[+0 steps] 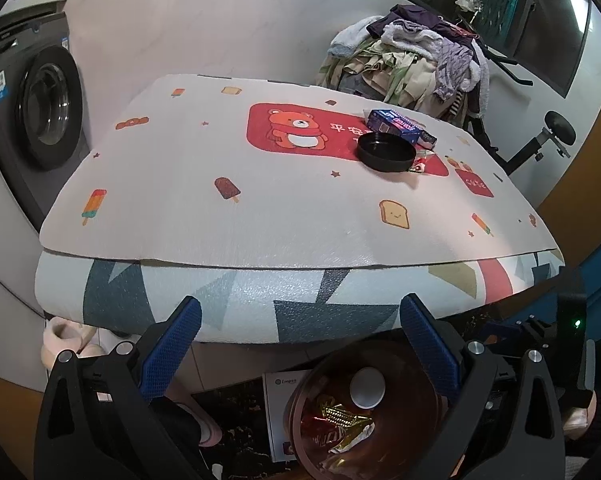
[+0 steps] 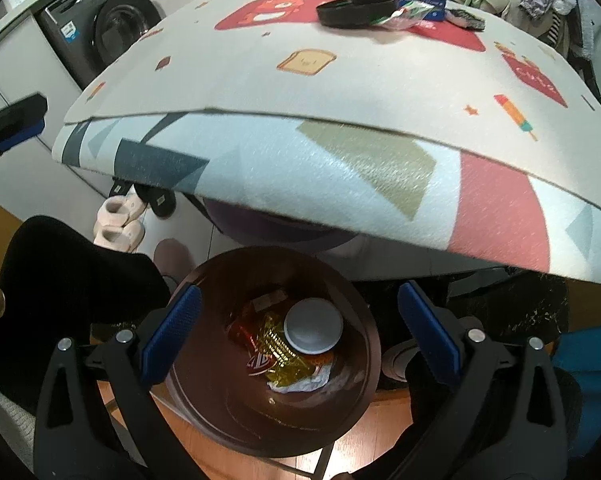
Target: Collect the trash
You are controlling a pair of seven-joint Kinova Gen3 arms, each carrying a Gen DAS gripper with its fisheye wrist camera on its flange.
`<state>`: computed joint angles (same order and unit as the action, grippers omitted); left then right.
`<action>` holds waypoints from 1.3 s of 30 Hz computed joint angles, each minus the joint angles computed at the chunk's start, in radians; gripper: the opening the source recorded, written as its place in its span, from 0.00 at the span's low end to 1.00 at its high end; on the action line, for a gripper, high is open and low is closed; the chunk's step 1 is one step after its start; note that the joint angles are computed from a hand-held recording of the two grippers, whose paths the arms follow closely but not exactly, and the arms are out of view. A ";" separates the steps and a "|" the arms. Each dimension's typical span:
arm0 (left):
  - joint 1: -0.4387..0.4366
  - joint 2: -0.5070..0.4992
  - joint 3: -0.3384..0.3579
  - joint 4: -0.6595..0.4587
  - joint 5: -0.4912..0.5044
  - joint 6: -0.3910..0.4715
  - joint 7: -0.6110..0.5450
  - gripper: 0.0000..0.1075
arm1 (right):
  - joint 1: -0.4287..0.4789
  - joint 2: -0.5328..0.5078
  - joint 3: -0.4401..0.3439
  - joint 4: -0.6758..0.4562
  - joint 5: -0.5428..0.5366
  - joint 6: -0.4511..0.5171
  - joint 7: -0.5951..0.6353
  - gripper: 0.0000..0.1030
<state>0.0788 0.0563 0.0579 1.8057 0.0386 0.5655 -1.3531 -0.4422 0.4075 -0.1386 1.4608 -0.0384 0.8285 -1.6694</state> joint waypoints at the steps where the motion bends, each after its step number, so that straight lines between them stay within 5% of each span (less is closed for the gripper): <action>1: 0.008 0.004 -0.008 -0.004 -0.003 0.005 0.004 0.90 | -0.001 -0.002 0.004 0.001 0.005 -0.007 -0.003 0.94; 5: 0.161 0.019 -0.158 -0.013 -0.021 0.005 0.039 0.90 | 0.000 -0.008 0.016 0.001 0.023 -0.034 -0.018 0.94; 9: 0.260 0.041 -0.293 -0.034 0.078 0.028 -0.062 0.90 | -0.001 -0.009 0.032 -0.014 0.055 -0.048 -0.027 0.94; 20: 0.135 0.183 -0.272 -0.241 0.386 0.210 -0.400 0.90 | 0.041 0.053 0.073 -0.169 0.094 -0.057 -0.061 0.94; 25: 0.000 0.343 -0.173 -0.470 0.494 0.371 -0.386 0.89 | 0.074 0.098 0.088 -0.249 0.084 -0.061 -0.090 0.94; 30: -0.157 0.534 0.046 -0.702 0.509 0.418 -0.268 0.67 | 0.075 0.132 0.115 -0.301 0.121 -0.065 -0.120 0.94; 34: -0.213 0.688 0.218 -0.887 0.385 0.433 -0.134 0.42 | 0.098 0.152 0.114 -0.330 0.121 -0.060 -0.113 0.94; 39: -0.213 0.855 0.385 -1.119 0.184 0.477 0.017 0.37 | 0.127 0.175 0.111 -0.362 0.110 -0.054 -0.099 0.94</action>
<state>-0.1346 0.9109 0.4428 0.6871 0.2225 1.0427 -1.3360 -0.3147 0.5820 -0.0272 1.0992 0.0712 0.7741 -1.7681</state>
